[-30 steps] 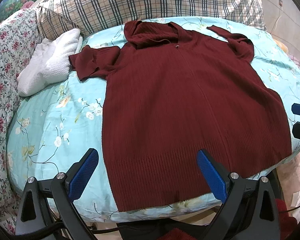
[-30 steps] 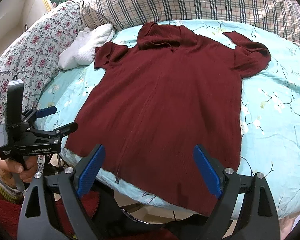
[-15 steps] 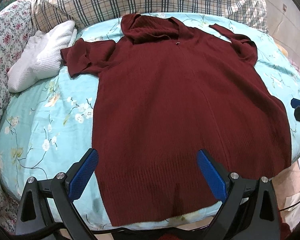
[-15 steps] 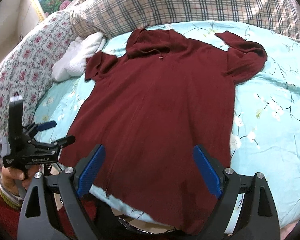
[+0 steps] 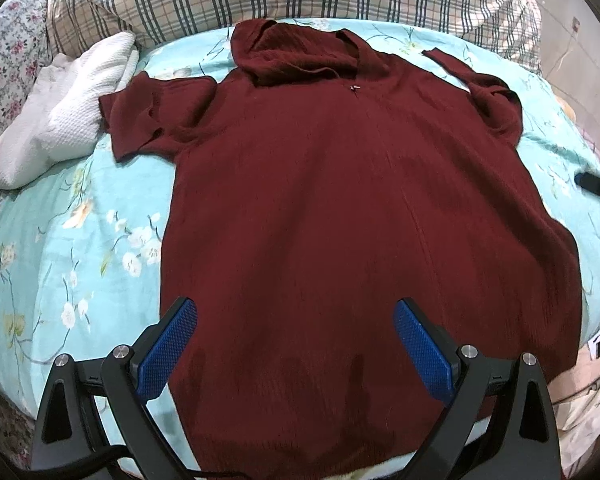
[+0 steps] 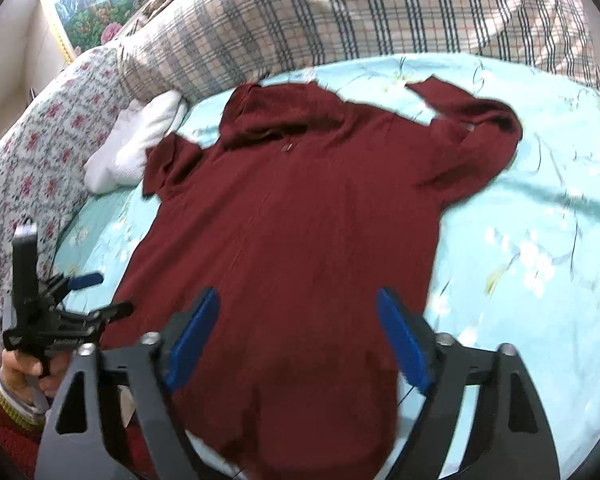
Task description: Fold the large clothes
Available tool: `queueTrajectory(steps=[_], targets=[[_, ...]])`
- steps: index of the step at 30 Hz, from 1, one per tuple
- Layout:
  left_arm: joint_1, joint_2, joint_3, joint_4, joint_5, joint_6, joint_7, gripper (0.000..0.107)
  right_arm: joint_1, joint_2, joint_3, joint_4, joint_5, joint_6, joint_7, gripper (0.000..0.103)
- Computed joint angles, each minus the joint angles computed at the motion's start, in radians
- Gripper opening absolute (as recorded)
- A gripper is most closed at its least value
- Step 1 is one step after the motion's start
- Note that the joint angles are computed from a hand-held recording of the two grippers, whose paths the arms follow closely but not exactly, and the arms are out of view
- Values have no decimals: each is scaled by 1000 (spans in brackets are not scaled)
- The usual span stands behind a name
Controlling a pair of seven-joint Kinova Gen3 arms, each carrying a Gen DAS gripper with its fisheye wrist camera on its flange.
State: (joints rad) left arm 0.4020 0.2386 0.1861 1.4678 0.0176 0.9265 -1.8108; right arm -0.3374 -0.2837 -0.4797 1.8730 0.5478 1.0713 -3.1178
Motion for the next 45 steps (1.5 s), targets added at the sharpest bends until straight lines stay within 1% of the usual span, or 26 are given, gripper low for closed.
queueTrajectory(steps=[2, 5, 6, 7, 9, 12, 14, 16, 17, 19, 21, 23, 24, 25, 28, 29, 32, 34, 36, 38, 40, 41, 42, 43, 44, 45], targets=[[7, 25, -2, -34, -7, 8, 13, 99, -6, 6, 87, -11, 25, 8, 78, 72], [12, 69, -2, -97, 0, 28, 24, 99, -6, 30, 226, -31, 55, -24, 200, 67], [13, 81, -2, -115, 5, 35, 26, 99, 10, 46, 272, -41, 67, -46, 241, 66], [15, 95, -2, -135, 7, 41, 30, 99, 16, 62, 318, -53, 73, -65, 281, 62], [27, 126, -7, -179, 3, 59, 45, 99, 62, 126, 400, -76, 66, -129, 363, 60], [44, 177, -13, -249, -2, 88, 66, 99, 198, 254, 434, -128, 3, -209, 485, 56], [64, 220, -23, -305, -20, 117, 83, 99, 291, 325, 431, -168, -57, -244, 566, 55], [77, 253, -32, -342, -33, 137, 93, 99, 376, 380, 406, -217, -105, -246, 647, 55], [81, 273, -35, -367, -35, 147, 100, 99, 400, 406, 408, -244, -123, -235, 688, 55], [84, 303, -39, -401, -35, 166, 108, 99, 395, 456, 464, -281, -171, -223, 753, 55], [92, 333, -47, -432, -41, 187, 117, 99, 366, 500, 548, -307, -221, -221, 796, 48], [96, 357, -51, -455, -44, 197, 121, 99, 353, 510, 584, -304, -224, -228, 797, 21], [99, 364, -53, -462, -45, 201, 123, 99, 369, 494, 578, -287, -238, -255, 795, 14], [98, 370, -54, -469, -43, 206, 124, 99, 392, 476, 554, -269, -240, -277, 786, 6], [80, 373, -42, -472, -13, 193, 115, 99, 389, 402, 522, -226, -214, -313, 759, 5], [68, 371, -34, -470, 6, 185, 108, 99, 407, 367, 485, -203, -233, -341, 759, 5], [32, 360, -15, -460, 61, 177, 88, 99, 498, 303, 346, -165, -349, -418, 809, 5], [1, 349, -1, -446, 105, 174, 68, 99, 553, 295, 253, -141, -430, -490, 842, 5], [-31, 334, 12, -425, 151, 165, 44, 99, 590, 309, 161, -125, -511, -571, 853, 5], [-72, 312, 28, -393, 203, 147, 10, 99, 618, 354, 68, -129, -593, -652, 883, 5], [-110, 297, 39, -374, 254, 143, -22, 99, 641, 406, -24, -139, -674, -724, 957, 5], [-133, 292, 48, -364, 286, 141, -43, 99, 653, 434, -67, -153, -715, -739, 997, 5], [-149, 289, 53, -358, 311, 139, -59, 99, 646, 473, -91, -175, -754, -748, 1038, 5], [-168, 286, 61, -353, 341, 138, -78, 99, 626, 515, -96, -197, -790, -757, 1079, 5], [-185, 285, 65, -351, 367, 141, -96, 99, 588, 556, -85, -224, -828, -755, 1119, 5], [-200, 286, 70, -349, 392, 142, -112, 99, 549, 586, -55, -253, -865, -738, 1160, 5]])
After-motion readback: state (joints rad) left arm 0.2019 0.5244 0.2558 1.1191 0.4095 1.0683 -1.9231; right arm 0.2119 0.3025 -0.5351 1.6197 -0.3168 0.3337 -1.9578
